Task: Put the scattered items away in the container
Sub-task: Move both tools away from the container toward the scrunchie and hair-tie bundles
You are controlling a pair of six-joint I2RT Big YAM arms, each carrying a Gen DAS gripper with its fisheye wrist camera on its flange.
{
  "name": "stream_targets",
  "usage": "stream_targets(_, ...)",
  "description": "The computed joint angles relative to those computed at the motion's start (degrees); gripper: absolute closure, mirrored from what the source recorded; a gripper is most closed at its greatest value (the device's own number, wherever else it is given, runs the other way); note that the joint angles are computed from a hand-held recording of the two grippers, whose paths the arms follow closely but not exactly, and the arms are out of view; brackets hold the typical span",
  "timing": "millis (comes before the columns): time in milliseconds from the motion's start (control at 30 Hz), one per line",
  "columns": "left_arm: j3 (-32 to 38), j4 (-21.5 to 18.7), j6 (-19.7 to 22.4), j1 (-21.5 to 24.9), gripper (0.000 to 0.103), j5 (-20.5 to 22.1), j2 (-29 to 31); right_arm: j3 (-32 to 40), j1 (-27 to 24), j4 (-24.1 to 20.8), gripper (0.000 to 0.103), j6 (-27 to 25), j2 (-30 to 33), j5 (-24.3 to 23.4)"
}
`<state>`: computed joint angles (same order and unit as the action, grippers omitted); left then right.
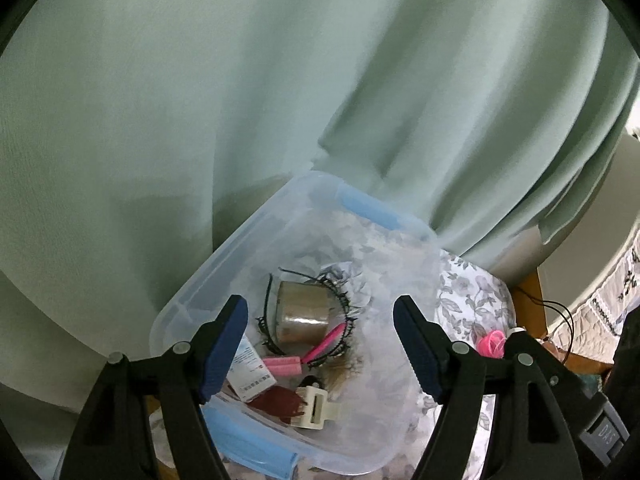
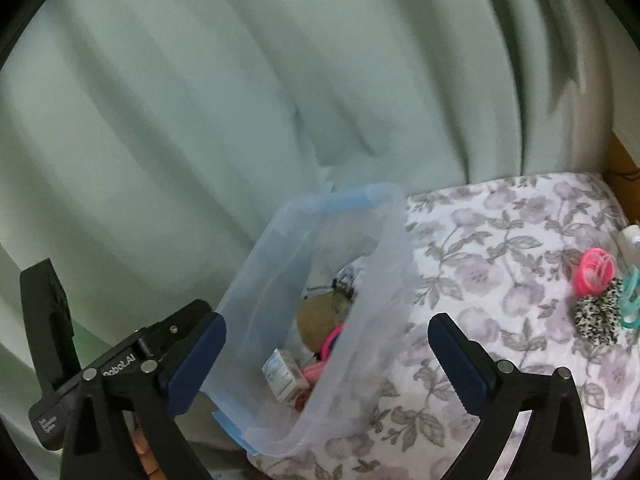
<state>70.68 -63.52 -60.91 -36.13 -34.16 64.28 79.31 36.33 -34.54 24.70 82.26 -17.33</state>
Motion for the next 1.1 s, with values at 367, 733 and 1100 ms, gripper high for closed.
stream_targets(367,1.9,4.1,-2.4,-1.8,0.027,2.8,3.7,-8.8,-6.1,7.0,0.000,1.0,-7.2,0.4)
stream_targets(733,5.8,13.2,9.1,-7.9,0.027,-2.2,9.6,-11.7,-13.3,2.6,0.000,-0.6,-9.5,-1.7)
stream_targets(1100,9.5,23.8,13.5,-9.2,0.027,15.8,17.3,-14.2,-20.0,0.7,0.000,-1.9,-11.3,-0.9)
